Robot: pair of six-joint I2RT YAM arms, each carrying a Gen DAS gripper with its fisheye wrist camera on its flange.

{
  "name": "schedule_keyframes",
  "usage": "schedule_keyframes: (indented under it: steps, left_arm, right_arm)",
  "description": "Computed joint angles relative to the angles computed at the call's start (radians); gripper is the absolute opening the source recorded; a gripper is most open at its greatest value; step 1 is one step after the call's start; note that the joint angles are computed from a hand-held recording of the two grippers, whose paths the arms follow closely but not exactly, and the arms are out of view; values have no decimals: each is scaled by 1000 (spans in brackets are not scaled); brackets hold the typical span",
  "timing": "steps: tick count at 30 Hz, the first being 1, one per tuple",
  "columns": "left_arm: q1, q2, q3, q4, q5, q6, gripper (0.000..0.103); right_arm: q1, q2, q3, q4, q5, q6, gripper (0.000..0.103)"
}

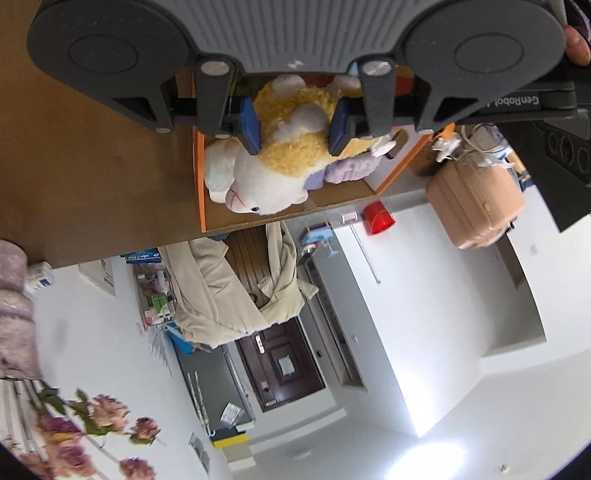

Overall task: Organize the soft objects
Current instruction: 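Carry the yellow dog and white sheep into the box with both grippers and open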

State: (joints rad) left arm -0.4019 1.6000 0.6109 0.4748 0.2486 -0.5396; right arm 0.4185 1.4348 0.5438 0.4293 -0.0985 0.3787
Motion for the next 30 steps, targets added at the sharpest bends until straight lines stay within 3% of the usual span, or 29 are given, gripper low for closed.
schedule_keyframes:
  steps: [6,9,18,24,30]
  left_arm:
    - [37,181,136,-49,10,32,44]
    - [39,219,141,-20,-1,48,44]
    - [11,220,157,-48,-40,80,46]
    - [22,78,91,-110,-90,95,53]
    - [32,-232,-31,-240,-175,152,60]
  right_arm:
    - [-12,219,189,-71,15,-56,39]
    - [11,293,220,-66,62,-73,38]
    - [34,340,231,-68,132,-84,38]
    - [38,233,172,-90,152,-83,38]
    - [64,12,80,-153,201,-82,43]
